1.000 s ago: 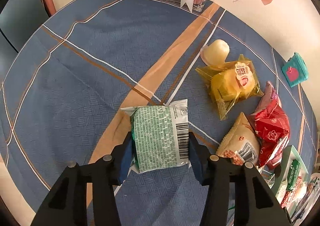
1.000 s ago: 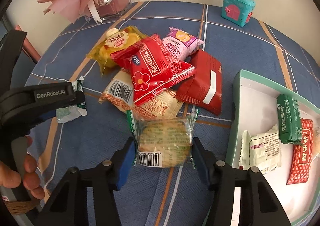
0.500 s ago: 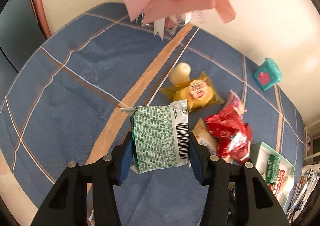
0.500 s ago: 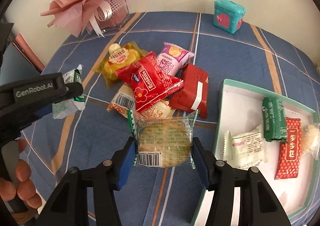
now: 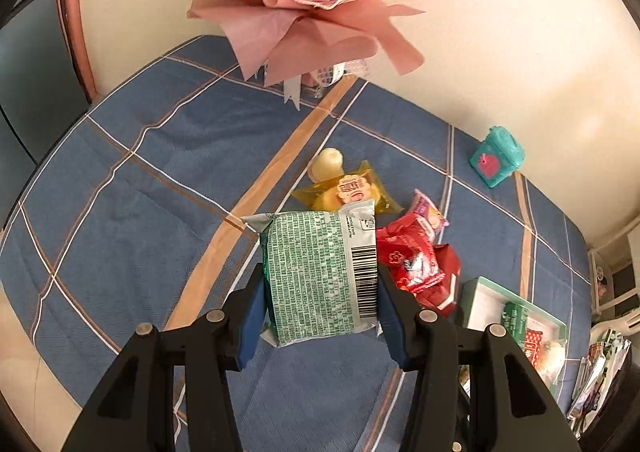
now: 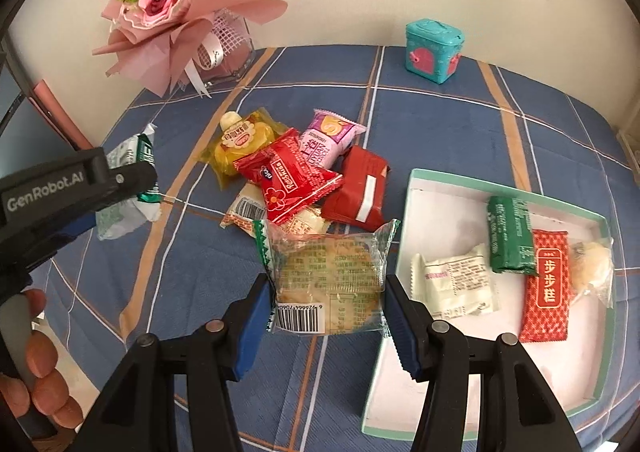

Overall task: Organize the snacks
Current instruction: 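Carry the pale green pack with the left tool while the right tool carries the biscuit pack over the tray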

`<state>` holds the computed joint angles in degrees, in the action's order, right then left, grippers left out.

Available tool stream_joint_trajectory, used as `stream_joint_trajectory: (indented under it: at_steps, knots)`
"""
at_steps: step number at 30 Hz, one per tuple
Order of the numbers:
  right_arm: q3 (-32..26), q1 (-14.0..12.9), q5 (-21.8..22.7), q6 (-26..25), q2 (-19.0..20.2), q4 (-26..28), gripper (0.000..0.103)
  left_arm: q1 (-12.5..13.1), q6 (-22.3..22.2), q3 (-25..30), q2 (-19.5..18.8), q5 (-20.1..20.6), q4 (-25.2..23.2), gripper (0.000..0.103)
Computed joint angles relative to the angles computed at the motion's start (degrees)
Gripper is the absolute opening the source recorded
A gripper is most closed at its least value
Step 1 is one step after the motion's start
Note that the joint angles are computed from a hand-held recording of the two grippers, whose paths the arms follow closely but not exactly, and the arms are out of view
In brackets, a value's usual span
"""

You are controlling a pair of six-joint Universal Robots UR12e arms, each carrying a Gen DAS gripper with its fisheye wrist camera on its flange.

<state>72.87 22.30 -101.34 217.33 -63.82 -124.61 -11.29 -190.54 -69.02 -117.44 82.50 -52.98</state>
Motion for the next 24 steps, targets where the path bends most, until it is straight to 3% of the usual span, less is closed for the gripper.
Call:
stream_joint_trajectory:
  at_steps: [11, 24]
  knots:
    - [3.13, -0.89, -0.38, 0.83, -2.85, -0.26, 0.058, -1.54, 0.84, -0.44, 1.02, -0.89, 0.34, 0.053]
    - [9.50, -4.00, -1.01, 4.78, -7.80, 1.09, 0.059, -5.01, 4.27, 0.32, 0.72, -1.18, -1.13, 0.053]
